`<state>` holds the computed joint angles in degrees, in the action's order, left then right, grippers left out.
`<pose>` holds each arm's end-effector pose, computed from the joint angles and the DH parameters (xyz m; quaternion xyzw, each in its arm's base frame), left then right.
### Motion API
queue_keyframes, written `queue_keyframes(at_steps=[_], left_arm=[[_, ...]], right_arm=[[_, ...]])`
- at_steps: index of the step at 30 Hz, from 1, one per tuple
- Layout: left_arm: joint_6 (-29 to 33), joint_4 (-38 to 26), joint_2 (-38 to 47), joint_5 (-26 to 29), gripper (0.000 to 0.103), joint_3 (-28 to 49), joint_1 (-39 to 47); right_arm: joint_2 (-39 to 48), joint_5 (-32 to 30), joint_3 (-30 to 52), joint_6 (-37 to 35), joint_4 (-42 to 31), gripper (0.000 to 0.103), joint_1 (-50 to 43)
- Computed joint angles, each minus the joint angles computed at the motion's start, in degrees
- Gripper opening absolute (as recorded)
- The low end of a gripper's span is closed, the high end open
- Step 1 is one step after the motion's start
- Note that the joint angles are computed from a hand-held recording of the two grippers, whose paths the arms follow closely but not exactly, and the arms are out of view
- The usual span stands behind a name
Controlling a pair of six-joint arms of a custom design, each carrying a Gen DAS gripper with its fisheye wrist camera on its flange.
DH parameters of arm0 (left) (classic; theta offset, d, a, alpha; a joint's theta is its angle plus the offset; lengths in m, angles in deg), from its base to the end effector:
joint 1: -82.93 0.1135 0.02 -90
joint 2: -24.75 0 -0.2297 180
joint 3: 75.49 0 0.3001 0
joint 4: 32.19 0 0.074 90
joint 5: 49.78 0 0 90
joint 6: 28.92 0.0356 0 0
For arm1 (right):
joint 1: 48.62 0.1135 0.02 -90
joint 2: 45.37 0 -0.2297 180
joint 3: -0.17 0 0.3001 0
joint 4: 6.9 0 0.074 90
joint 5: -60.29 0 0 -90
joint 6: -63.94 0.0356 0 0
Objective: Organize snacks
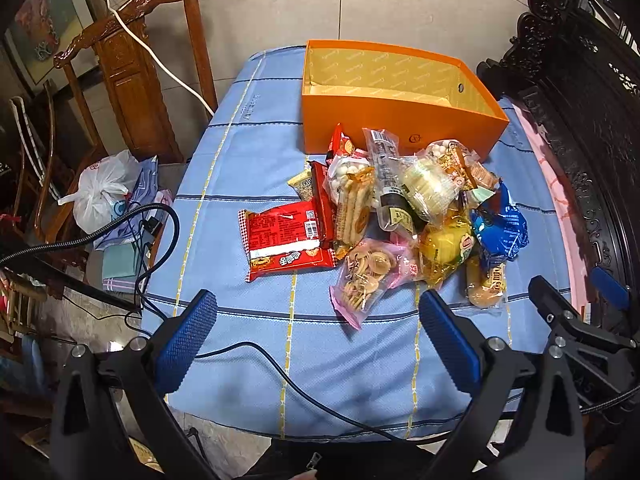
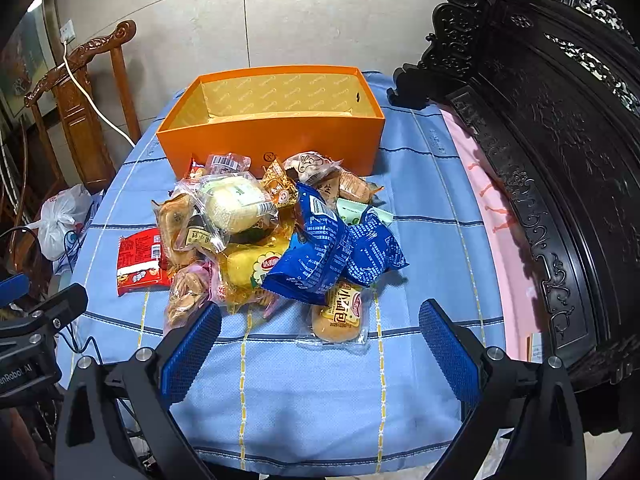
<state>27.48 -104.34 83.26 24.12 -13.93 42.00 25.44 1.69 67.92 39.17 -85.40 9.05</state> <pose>0.1865 -0.1487 0.2243 0.0369 0.9734 0.0009 0.2263 0.1544 0.2093 0.2112 0.0832 0.9567 -0.0667 0.2709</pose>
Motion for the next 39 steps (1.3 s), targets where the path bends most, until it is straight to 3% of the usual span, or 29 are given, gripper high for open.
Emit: queue_keyframes(at_steps=[15, 23, 31, 39], left_arm=[[0.0, 0.3, 0.0, 0.0, 0.099, -0.4, 0.0], [3.2, 5.9, 0.9, 0.3, 0.099, -3.7, 1.9], [12.7, 15.8, 10.5, 9.5, 0.099, -3.8, 10.2], [20.7, 22.9, 31.5, 16.3, 0.099, 8.4, 15.3]], right_arm=[[-1.0, -0.7, -1.6, -1.1, 1.3, 0.099, -0.6], [-11.9, -0.3, -12.9, -5.6, 8.8, 0.099, -2.9], [-14.0, -7.1, -20.0, -13.3, 20.6, 0.099, -6.4], [-7.7, -8.0, -17.1, -11.2, 22.4, 0.099, -11.0]])
